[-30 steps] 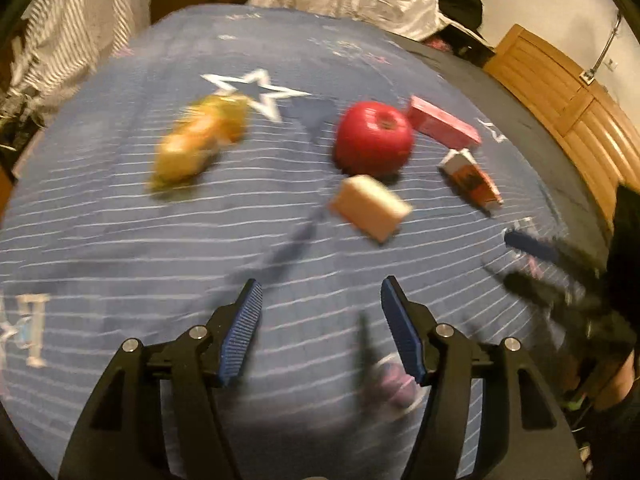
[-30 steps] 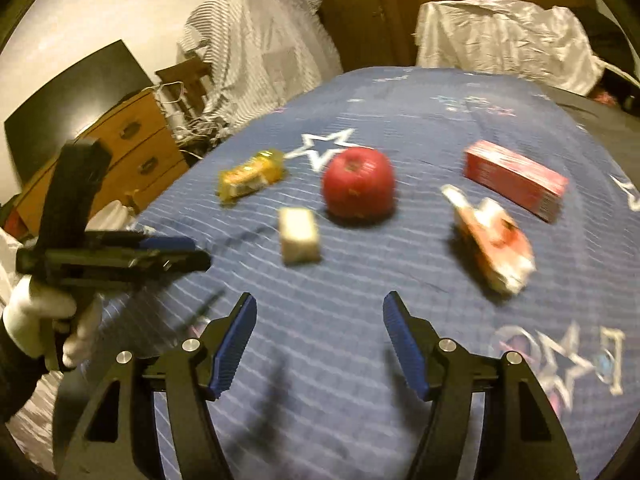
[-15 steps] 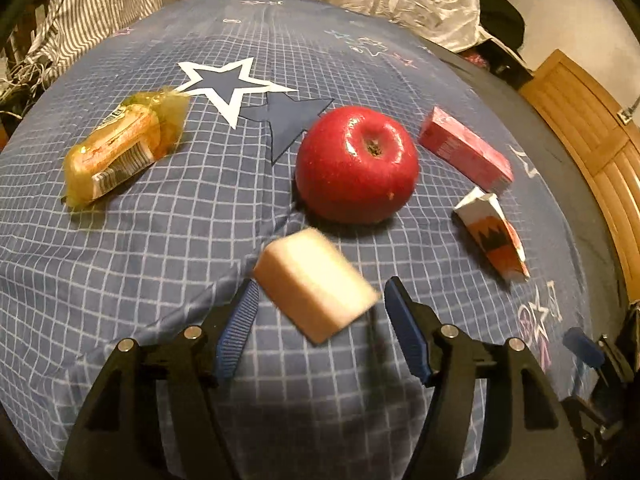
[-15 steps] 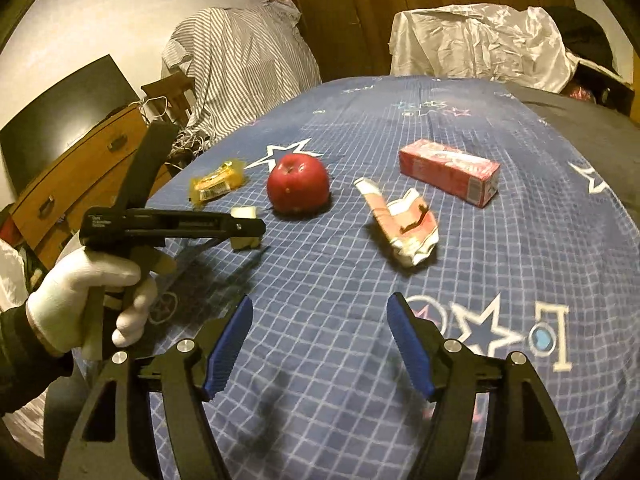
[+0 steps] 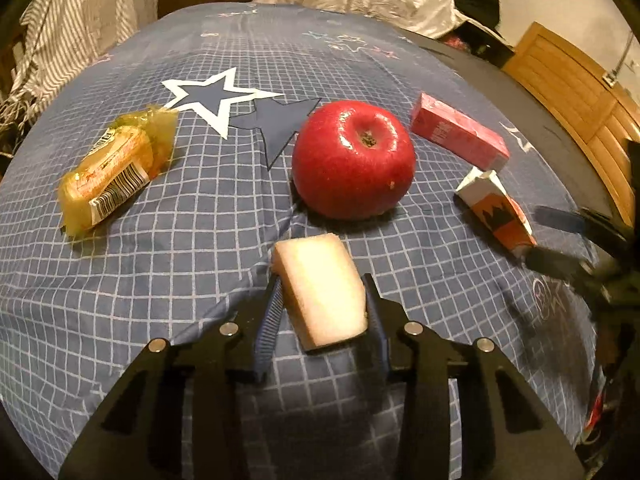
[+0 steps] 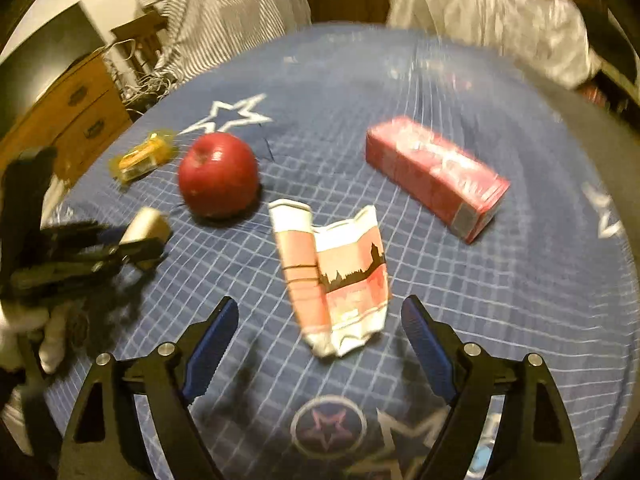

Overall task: Collect trash
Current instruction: 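Grasp the beige sponge with the left tool while the right tool grasps the orange paper cup, then carry the sponge and paper cup over the white bucket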

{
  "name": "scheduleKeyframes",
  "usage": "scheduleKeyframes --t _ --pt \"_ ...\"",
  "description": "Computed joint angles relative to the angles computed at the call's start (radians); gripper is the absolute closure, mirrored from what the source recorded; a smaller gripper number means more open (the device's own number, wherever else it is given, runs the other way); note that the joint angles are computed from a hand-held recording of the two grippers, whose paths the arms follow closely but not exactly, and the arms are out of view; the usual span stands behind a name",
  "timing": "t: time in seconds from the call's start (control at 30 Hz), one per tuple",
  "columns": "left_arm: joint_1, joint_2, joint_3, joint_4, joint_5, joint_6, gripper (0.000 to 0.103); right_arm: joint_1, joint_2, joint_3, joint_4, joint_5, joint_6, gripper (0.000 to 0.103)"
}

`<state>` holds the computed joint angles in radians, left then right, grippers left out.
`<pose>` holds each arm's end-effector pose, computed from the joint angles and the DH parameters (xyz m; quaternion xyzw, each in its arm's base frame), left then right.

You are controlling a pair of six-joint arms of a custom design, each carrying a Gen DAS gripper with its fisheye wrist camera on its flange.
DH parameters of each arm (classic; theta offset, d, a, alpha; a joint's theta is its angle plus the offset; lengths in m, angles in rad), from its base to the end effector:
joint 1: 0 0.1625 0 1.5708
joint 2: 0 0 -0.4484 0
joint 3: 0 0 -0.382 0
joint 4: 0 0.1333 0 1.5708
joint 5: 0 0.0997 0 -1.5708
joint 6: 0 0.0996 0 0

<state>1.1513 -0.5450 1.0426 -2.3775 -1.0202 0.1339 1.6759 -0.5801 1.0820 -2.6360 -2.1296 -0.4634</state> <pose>-0.1728 -0.8426 0.1621 0.2195 0.9261 -0.1849 0.2448 0.1681 -0.8262 0.2063 0.1854 -0.9078 0.2157 0.3083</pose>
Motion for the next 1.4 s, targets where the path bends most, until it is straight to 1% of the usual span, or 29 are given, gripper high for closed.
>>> scheduleKeyframes --t 0.1,0.13,0.17,0.23,0.27,0.33,0.37,0.5,0.6,0.67,0.73,0.77,0.8,0.87,0.9,0.93,0.97,1.13,1.27,1.4 --pt "0.002 0.002 -0.004 0.003 -0.009 0.0 0.066 -0.013 0.024 -0.051 0.025 0.018 0.056 0.02" --pt "0.002 0.002 -0.004 0.0 -0.009 0.001 0.066 -0.014 0.028 -0.056 0.019 0.016 0.062 0.027" --pt "0.002 0.004 -0.004 -0.002 -0.008 0.002 0.066 -0.014 0.032 -0.059 0.014 0.012 0.069 0.042" --pt "0.001 0.006 -0.001 -0.011 -0.006 0.005 0.066 -0.016 0.039 -0.064 0.015 0.005 0.078 0.048" --pt "0.0 0.007 0.0 -0.016 -0.007 0.007 0.066 -0.015 0.043 -0.061 0.008 -0.004 0.073 0.053" --pt "0.001 0.007 0.004 -0.028 -0.009 0.012 0.066 -0.016 0.044 -0.047 -0.017 -0.011 0.069 0.058" --pt "0.002 0.005 0.009 -0.039 -0.01 0.016 0.066 -0.016 0.045 -0.039 -0.039 -0.013 0.066 0.059" --pt "0.002 -0.001 0.027 -0.069 -0.012 0.023 0.068 -0.006 0.046 0.022 -0.202 -0.043 0.025 0.061" --pt "-0.003 -0.01 0.049 -0.101 -0.005 0.036 0.069 0.002 0.036 0.078 -0.31 -0.046 0.015 0.062" --pt "-0.007 -0.022 0.073 -0.133 0.0 0.051 0.069 0.01 0.021 0.131 -0.409 -0.041 0.0 0.062" --pt "-0.014 -0.05 0.122 -0.191 0.005 0.07 0.069 0.028 0.006 0.198 -0.535 -0.039 -0.027 0.061" --pt "-0.017 -0.067 0.151 -0.223 0.007 0.077 0.069 0.034 -0.004 0.225 -0.575 -0.035 -0.033 0.061" --pt "-0.022 -0.085 0.182 -0.255 0.008 0.085 0.069 0.047 -0.012 0.263 -0.644 -0.035 -0.049 0.061" --pt "-0.032 -0.117 0.238 -0.318 0.007 0.109 0.069 0.068 -0.023 0.316 -0.745 -0.036 -0.073 0.061" --pt "-0.041 -0.139 0.281 -0.368 0.01 0.131 0.069 0.086 -0.026 0.347 -0.815 -0.038 -0.085 0.061" --pt "-0.051 -0.159 0.317 -0.41 0.01 0.148 0.069 0.096 -0.032 0.366 -0.849 -0.041 -0.094 0.061" --pt "-0.057 -0.173 0.341 -0.438 0.007 0.159 0.069 0.115 -0.03 0.388 -0.912 -0.049 -0.114 0.061" --pt "-0.107 -0.263 0.497 -0.633 -0.015 0.223 0.069 0.191 -0.031 0.465 -1.111 -0.079 -0.18 0.06" --pt "-0.139 -0.312 0.582 -0.741 -0.034 0.262 0.069 0.254 -0.015 0.514 -1.283 -0.109 -0.253 0.06" --pt "-0.17 -0.354 0.664 -0.839 -0.053 0.294 0.069 0.3 -0.012 0.57 -1.404 -0.116 -0.278 0.06"
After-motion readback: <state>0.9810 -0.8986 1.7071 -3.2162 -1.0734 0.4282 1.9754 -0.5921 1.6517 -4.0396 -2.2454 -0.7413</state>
